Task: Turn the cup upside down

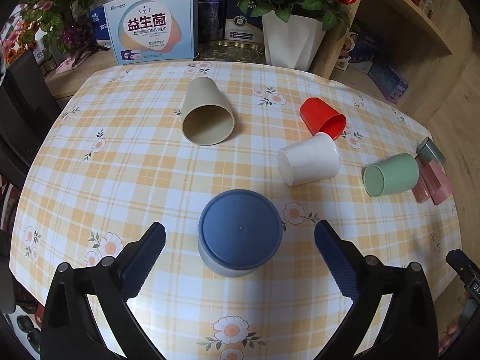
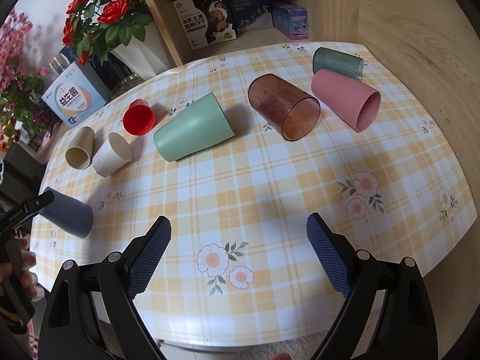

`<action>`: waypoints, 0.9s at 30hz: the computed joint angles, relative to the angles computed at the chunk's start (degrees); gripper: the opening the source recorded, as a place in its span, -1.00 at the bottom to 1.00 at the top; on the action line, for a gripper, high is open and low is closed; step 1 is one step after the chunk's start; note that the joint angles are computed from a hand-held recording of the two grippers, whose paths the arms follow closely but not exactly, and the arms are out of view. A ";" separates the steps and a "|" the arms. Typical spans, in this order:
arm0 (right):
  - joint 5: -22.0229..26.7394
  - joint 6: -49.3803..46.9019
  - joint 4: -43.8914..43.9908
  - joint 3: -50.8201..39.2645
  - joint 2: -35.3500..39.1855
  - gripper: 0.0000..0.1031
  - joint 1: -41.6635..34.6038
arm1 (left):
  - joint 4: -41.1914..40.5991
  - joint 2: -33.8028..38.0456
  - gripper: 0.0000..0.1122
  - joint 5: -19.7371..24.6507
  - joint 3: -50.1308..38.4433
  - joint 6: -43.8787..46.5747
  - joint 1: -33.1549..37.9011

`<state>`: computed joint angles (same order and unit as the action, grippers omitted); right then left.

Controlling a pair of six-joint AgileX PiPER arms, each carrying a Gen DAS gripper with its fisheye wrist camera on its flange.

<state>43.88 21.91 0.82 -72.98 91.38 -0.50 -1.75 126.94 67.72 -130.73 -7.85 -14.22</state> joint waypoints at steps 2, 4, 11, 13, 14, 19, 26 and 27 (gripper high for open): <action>0.29 0.00 -0.21 0.04 -0.85 0.72 0.01 | -0.98 -0.85 0.73 -0.21 0.92 0.45 0.22; 0.55 -0.04 -0.34 0.00 -1.80 0.72 0.11 | -1.39 -2.43 0.73 -1.11 2.78 0.78 0.19; 3.78 -0.24 -1.88 -2.90 -6.18 0.72 0.95 | -0.22 -8.69 0.73 -3.97 8.27 1.26 -1.13; 5.26 0.10 -3.41 -4.62 -7.30 0.72 1.76 | 1.56 -11.86 0.73 -5.75 10.78 1.21 -2.12; 5.95 0.92 -5.03 -5.66 -8.15 0.72 2.48 | 1.56 -13.08 0.73 -6.35 11.64 1.47 -2.33; 9.61 4.27 -11.95 -11.83 -11.57 0.72 6.24 | 1.99 -21.30 0.73 -9.96 15.85 0.92 -3.78; 14.26 6.44 -17.42 -20.02 -12.82 0.72 11.71 | 7.16 -29.34 0.73 -12.52 16.85 -2.50 -7.50; 14.66 6.69 -18.12 -20.77 -13.01 0.72 12.50 | 7.88 -30.29 0.73 -13.00 17.14 -3.00 -7.98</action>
